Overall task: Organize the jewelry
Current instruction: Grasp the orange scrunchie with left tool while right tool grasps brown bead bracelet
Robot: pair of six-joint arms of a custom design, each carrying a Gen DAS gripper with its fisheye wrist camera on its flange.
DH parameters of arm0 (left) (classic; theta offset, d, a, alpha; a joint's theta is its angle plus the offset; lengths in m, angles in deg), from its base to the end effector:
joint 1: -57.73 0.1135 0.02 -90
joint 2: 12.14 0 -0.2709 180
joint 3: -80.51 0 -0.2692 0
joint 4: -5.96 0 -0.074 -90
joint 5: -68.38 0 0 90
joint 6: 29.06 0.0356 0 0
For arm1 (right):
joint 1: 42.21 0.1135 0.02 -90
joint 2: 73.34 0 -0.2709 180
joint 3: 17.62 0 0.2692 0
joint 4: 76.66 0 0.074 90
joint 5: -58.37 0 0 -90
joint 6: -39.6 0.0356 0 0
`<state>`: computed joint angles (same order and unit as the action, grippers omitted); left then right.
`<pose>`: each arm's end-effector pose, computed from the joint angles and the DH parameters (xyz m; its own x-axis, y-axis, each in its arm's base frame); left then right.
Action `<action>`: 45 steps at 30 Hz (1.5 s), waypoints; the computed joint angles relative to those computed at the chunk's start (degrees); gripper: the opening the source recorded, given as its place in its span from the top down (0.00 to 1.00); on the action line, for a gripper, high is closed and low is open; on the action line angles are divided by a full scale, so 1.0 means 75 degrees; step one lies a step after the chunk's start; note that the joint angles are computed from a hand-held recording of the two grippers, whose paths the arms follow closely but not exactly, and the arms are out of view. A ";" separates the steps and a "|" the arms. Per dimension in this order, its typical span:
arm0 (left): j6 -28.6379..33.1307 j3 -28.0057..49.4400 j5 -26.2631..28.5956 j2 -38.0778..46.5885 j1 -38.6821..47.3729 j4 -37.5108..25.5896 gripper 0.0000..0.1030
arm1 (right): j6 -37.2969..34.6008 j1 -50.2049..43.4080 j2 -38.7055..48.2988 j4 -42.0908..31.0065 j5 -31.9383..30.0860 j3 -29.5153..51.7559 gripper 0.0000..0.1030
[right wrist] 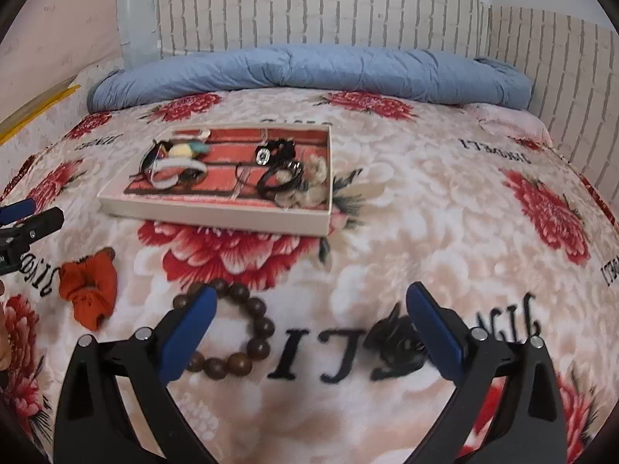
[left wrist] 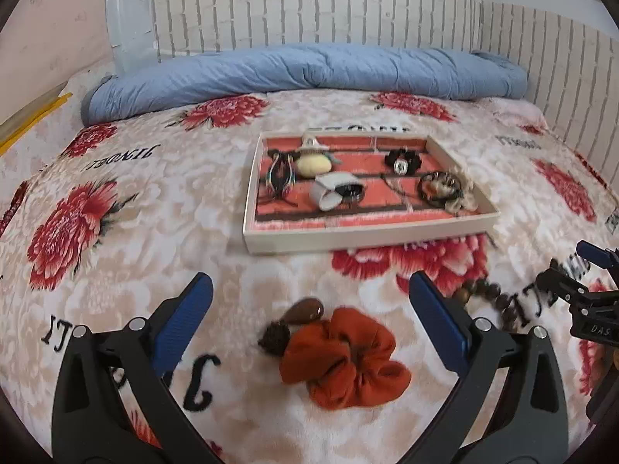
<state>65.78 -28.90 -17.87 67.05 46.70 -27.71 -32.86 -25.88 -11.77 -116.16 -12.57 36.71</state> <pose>0.3101 -0.0628 0.2657 -0.6377 0.2101 -0.7411 0.2933 0.9558 0.0186 0.2258 0.0540 0.2394 -0.6817 0.0971 -0.7251 0.1620 0.9866 -0.0202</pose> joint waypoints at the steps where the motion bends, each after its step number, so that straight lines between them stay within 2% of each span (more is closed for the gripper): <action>1: 0.0002 -0.0169 -0.0137 -0.0058 -0.0061 0.0094 0.05 | 0.0070 0.0071 0.0037 0.0068 0.0052 -0.0098 0.07; 16: -0.0139 -0.1507 -0.0705 -0.0159 -0.0242 0.1171 0.05 | 0.0551 0.0489 0.0346 0.0957 0.0471 -0.0808 0.07; 24: -0.0225 -0.1800 -0.0560 -0.0011 -0.0029 0.1571 0.05 | 0.0507 0.0697 0.0442 0.1133 0.0741 -0.0890 0.07; 34: -0.0130 -0.1992 -0.0674 -0.0101 -0.0164 0.1909 0.05 | 0.0286 0.0651 0.0978 0.1198 0.0386 -0.0702 0.09; 41: -0.0018 -0.1645 -0.0341 0.0363 -0.0143 0.1677 0.25 | 0.0318 0.0128 0.1658 0.1170 -0.0341 -0.0299 0.26; 43: -0.0038 -0.1582 -0.0217 0.0436 -0.0087 0.1625 0.30 | 0.0309 0.0037 0.1884 0.1129 -0.0471 -0.0167 0.33; 45: -0.0051 -0.1521 -0.0153 0.0517 -0.0059 0.1561 0.36 | 0.0302 0.0053 0.2036 0.1085 -0.0456 -0.0084 0.36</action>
